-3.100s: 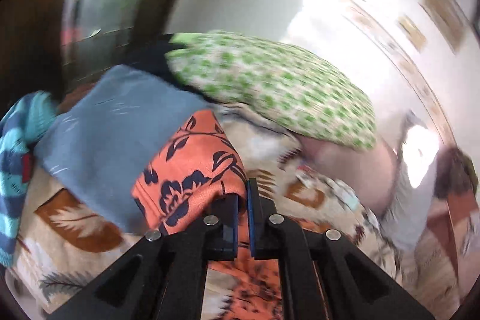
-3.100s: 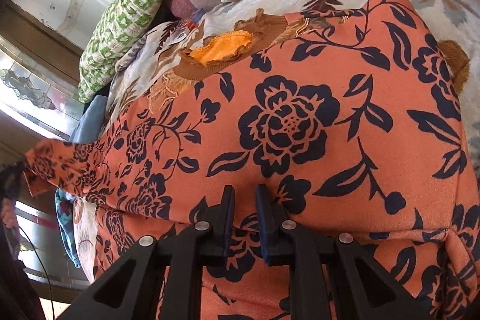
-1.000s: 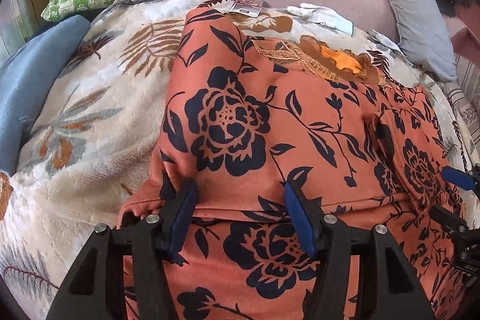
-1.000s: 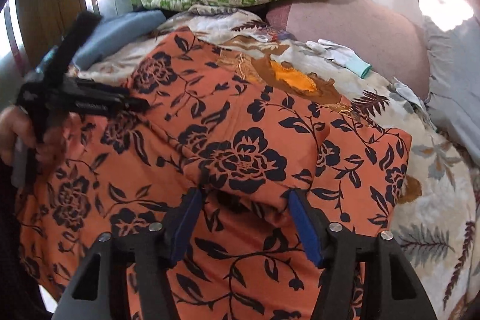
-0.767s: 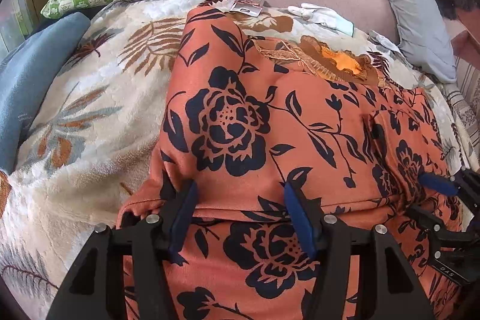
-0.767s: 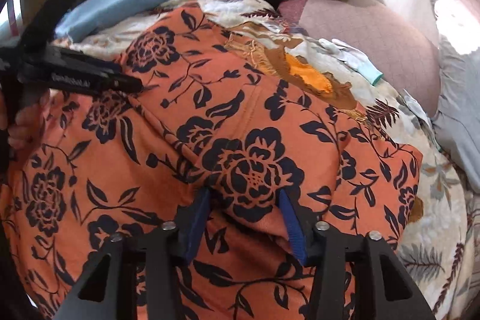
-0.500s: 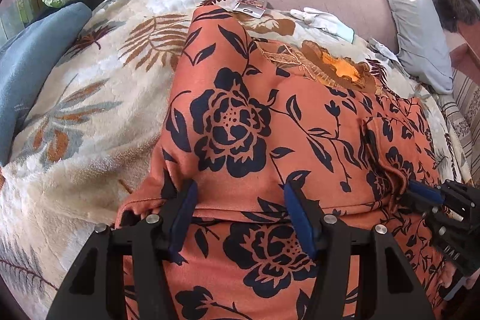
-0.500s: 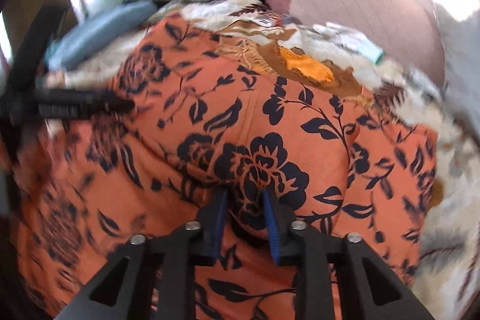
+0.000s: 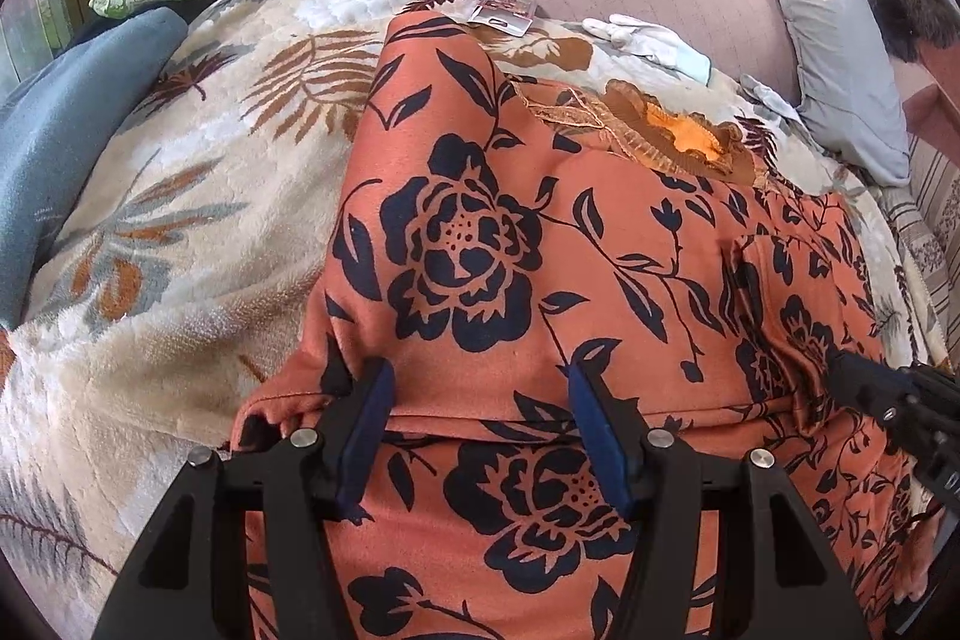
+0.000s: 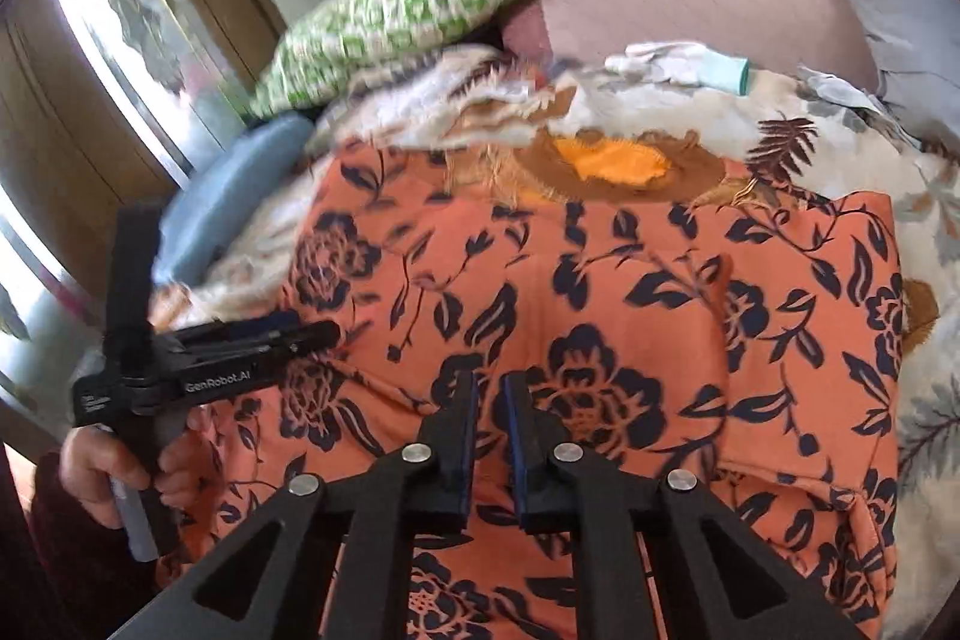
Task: Fold small clothes
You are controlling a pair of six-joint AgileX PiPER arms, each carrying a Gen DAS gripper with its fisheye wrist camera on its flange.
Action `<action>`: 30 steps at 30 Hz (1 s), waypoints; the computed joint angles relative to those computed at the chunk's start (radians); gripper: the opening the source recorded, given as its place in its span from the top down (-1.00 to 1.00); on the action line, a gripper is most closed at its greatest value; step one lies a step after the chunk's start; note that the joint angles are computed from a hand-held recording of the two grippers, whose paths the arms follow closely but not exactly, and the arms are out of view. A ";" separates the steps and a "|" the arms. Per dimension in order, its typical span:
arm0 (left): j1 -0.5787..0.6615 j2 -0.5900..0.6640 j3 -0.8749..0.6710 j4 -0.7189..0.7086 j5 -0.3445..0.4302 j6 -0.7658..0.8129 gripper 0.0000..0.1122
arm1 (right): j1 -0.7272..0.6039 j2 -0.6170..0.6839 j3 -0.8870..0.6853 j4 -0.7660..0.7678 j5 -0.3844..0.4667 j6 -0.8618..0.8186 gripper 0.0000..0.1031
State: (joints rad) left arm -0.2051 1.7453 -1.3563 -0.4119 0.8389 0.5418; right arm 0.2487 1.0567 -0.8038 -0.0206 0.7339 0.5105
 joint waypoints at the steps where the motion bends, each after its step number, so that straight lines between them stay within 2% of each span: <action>1: -0.001 -0.001 0.001 0.003 -0.001 0.000 -0.09 | 0.033 0.033 -0.018 -0.030 0.018 0.036 0.78; 3: 0.004 0.002 -0.003 -0.005 0.005 0.001 -0.09 | 0.115 0.108 -0.051 -0.135 0.048 0.134 0.78; 7: 0.013 0.005 -0.006 -0.020 0.012 0.016 -0.09 | 0.282 0.202 -0.115 -0.435 0.180 0.423 0.77; 9: 0.007 0.001 0.000 -0.008 0.004 0.015 -0.09 | 0.337 0.153 -0.105 -0.549 0.213 0.555 0.77; 11: -0.003 -0.004 0.007 0.009 -0.008 0.004 -0.09 | 0.443 0.054 -0.073 -0.711 0.224 0.747 0.77; 12: -0.008 -0.006 0.010 0.018 -0.014 -0.003 -0.09 | 0.510 0.009 -0.065 -0.802 0.261 0.833 0.76; 13: -0.013 -0.008 0.013 0.027 -0.021 -0.009 -0.09 | 0.559 -0.023 -0.063 -0.853 0.303 0.880 0.47; 14: -0.019 -0.011 0.018 0.037 -0.029 -0.014 -0.09 | 0.570 -0.039 -0.064 -0.864 0.329 0.890 0.05; 15: -0.022 -0.012 0.020 0.043 -0.034 -0.017 -0.09 | 0.541 -0.014 -0.080 -0.835 0.327 0.880 -0.98; 17: -0.024 -0.016 0.024 0.047 -0.039 -0.018 -0.09 | 0.452 0.021 -0.109 -0.684 0.291 0.791 -0.98; 18: -0.023 -0.016 0.024 0.045 -0.037 -0.015 -0.09 | 0.445 0.044 -0.124 -0.641 0.284 0.767 -0.88; 20: -0.012 -0.013 0.020 0.027 -0.026 -0.004 -0.09 | 0.483 0.135 -0.190 -0.643 0.372 0.739 -0.81; 21: -0.006 -0.011 0.016 0.015 -0.018 0.001 -0.09 | 0.469 0.187 -0.223 -0.615 0.390 0.680 -0.67; 22: -0.001 -0.010 0.014 0.005 -0.013 0.006 -0.09 | 0.458 0.236 -0.261 -0.578 0.406 0.627 -0.23; 24: 0.008 -0.007 0.010 -0.011 -0.001 0.018 -0.09 | 0.396 0.281 -0.285 -0.450 0.387 0.527 0.18; 26: 0.015 -0.003 0.004 -0.023 0.008 0.029 -0.09 | 0.337 0.296 -0.248 -0.402 0.355 0.499 0.22; 28: 0.019 0.000 0.001 -0.032 0.015 0.033 -0.09 | 0.322 0.359 -0.257 -0.423 0.379 0.493 0.22; 30: 0.020 0.002 -0.003 -0.033 0.021 0.033 -0.09 | 0.269 0.367 -0.239 -0.377 0.344 0.451 0.23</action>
State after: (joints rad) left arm -0.1854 1.7471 -1.3597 -0.4447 0.8596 0.5748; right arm 0.5173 1.4237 -1.0427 -0.3975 1.0775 0.9611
